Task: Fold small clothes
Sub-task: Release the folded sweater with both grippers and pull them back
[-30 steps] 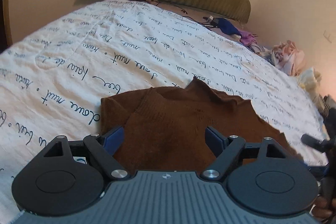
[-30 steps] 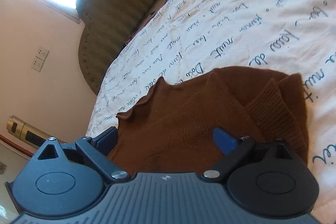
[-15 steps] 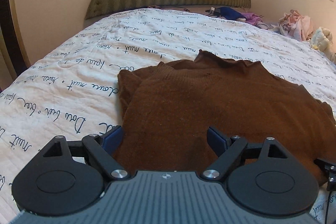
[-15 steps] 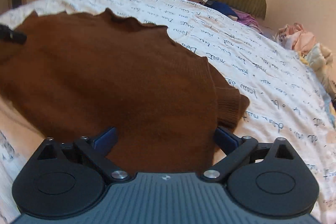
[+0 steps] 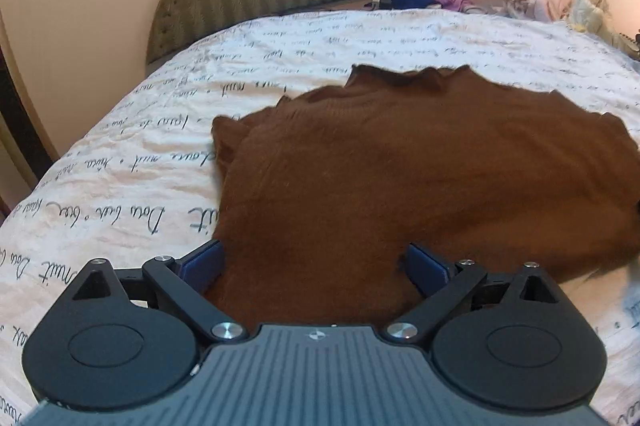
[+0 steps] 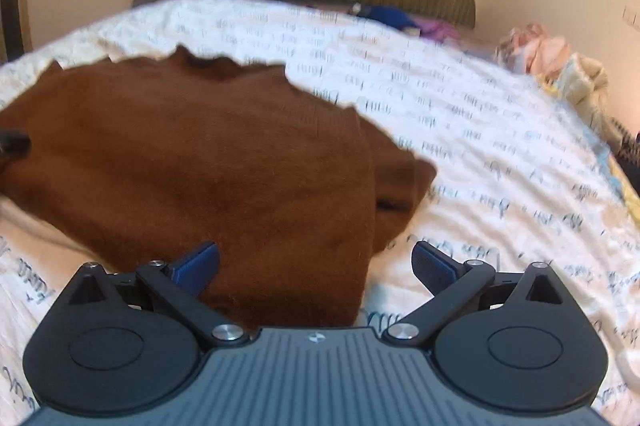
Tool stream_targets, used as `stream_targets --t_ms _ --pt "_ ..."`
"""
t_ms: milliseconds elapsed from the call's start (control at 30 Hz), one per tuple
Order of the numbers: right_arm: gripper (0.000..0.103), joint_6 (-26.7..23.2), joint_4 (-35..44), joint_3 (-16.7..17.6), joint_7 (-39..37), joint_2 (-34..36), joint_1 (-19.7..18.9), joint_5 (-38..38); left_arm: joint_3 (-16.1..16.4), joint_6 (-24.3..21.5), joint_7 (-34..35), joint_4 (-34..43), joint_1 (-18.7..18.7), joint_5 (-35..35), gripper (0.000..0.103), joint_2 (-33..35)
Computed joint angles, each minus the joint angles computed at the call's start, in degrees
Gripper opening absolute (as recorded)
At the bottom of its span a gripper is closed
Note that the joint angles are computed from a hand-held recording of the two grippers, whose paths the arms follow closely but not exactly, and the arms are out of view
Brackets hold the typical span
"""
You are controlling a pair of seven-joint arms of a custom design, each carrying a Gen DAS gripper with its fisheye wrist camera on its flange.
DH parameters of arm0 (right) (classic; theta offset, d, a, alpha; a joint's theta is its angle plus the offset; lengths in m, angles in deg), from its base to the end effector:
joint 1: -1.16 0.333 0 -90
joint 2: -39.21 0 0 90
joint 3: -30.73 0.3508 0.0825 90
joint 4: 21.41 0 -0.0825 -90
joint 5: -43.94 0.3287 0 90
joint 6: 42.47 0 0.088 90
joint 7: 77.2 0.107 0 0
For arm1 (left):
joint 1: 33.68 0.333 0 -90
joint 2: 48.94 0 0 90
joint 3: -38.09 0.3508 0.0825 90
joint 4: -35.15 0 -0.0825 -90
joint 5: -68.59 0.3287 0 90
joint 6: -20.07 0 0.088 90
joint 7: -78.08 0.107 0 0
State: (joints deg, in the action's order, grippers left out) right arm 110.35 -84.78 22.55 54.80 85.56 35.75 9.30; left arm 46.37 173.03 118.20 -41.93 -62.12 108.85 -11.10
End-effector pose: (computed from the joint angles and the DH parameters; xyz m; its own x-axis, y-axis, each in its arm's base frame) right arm 0.6708 0.4050 0.4609 0.1831 -0.9737 0.1358 -0.5956 -0.2197 -0.7727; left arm 0.6797 -0.3060 0.4609 -0.0111 -0.9910 -0.1331 -0.6627 0.1070 -0.7412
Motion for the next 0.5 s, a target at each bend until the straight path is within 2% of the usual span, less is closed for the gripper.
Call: stream_targets --t_ms 100,200,233,367,500 --pt "0.103 2.0 -1.2 -1.8 3.2 -0.2 0.9 -1.7 1.2 4.8 -5.1 -4.8 0.1 0.1 0.099 -1.6" --pt "0.103 -0.4 0.4 0.0 3.5 1.5 -0.4 1.0 3.7 6.6 -9.8 -7.4 -1.5 2.2 0.103 -2.3" --pt "0.103 0.9 -1.0 -0.2 5.0 1.2 -0.4 1.2 4.2 7.4 -11.0 -8.0 -1.8 3.0 0.103 -2.4" --pt "0.103 10.8 -9.5 -4.5 16.2 -1.4 1.2 -1.9 5.6 8.3 -14.4 -8.5 -2.8 5.6 0.103 -2.5" --pt "0.103 14.6 -11.6 -4.5 18.8 -1.8 0.5 -2.2 6.0 8.1 -17.1 -8.5 -3.2 8.2 0.103 -2.4"
